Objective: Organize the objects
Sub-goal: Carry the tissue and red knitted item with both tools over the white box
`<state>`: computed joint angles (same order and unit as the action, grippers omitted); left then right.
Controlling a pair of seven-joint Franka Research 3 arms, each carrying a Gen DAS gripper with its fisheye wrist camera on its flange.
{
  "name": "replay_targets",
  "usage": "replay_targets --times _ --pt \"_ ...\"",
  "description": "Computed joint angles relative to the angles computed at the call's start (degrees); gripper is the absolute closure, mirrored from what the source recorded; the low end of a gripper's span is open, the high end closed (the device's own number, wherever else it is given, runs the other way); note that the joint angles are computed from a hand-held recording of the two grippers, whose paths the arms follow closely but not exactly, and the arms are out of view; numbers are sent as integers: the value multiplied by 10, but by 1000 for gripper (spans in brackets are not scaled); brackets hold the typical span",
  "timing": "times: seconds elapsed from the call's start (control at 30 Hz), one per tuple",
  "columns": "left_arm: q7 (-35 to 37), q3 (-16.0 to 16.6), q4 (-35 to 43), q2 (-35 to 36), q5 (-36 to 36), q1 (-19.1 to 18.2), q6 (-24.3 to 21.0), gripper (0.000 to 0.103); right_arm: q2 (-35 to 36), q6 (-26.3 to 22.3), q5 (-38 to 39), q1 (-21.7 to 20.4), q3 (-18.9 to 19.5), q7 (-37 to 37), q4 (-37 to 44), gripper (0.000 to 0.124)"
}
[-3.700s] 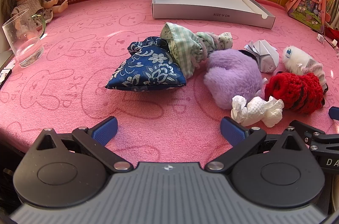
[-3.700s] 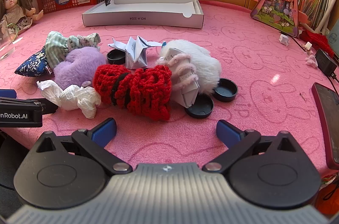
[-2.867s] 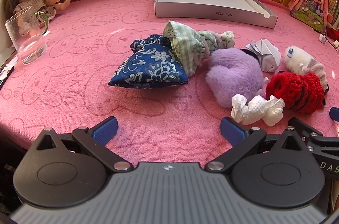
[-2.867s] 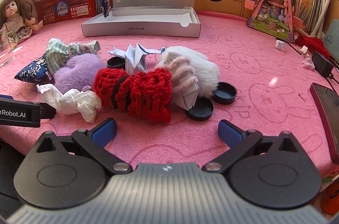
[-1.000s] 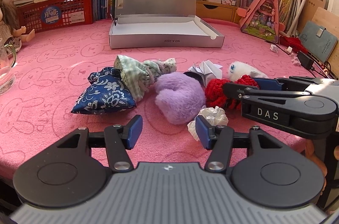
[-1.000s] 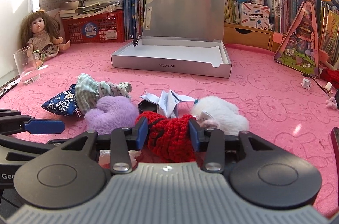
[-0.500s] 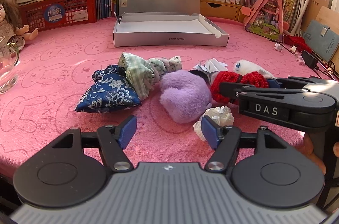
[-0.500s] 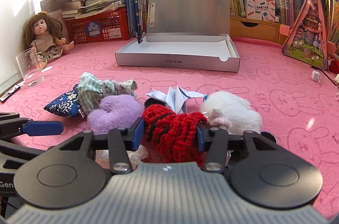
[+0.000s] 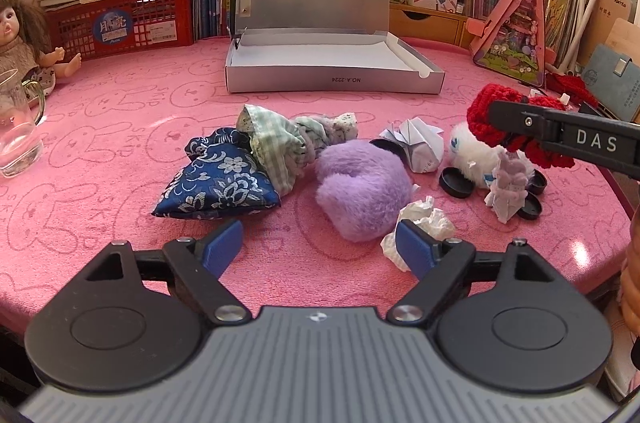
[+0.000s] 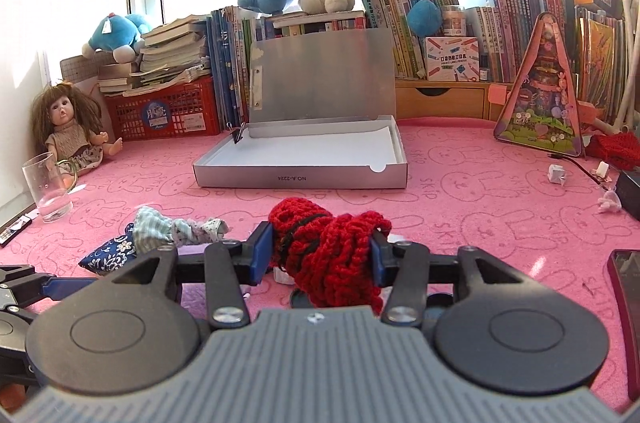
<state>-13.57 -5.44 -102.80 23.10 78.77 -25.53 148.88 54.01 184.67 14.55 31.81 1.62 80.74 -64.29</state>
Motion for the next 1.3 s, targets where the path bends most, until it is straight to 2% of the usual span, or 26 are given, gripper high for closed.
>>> replay_targets --times 0.2,0.33,0.43,0.5,0.6,0.97,1.03,1.1,1.17,1.3 --pt "-33 3 -12 -15 24 -3 -22 16 -15 9 9 11 -27 15 -32 72" --pt "-62 -3 -14 -20 82 2 9 17 -19 13 12 16 -36 24 -41 72" --pt "-24 -13 3 -5 90 3 28 29 -20 14 13 17 -38 27 -44 72" --pt "11 -17 15 7 73 4 43 47 -22 15 12 17 -38 28 -46 72" --pt "42 -13 31 25 47 2 64 54 -22 14 11 15 -35 28 -46 71" --pt "126 20 89 84 -25 -21 94 54 -22 15 11 13 -32 28 -50 71" --pt "125 31 96 90 -25 -31 96 55 -22 14 12 15 -33 29 -50 71" --pt "118 39 99 91 -21 -37 99 64 -22 13 12 17 -35 31 -50 71" --pt "108 45 97 89 -17 -40 103 67 -21 13 12 18 -37 32 -49 71" --pt "88 49 86 75 -7 -42 109 68 -16 5 19 40 -74 53 -40 72"
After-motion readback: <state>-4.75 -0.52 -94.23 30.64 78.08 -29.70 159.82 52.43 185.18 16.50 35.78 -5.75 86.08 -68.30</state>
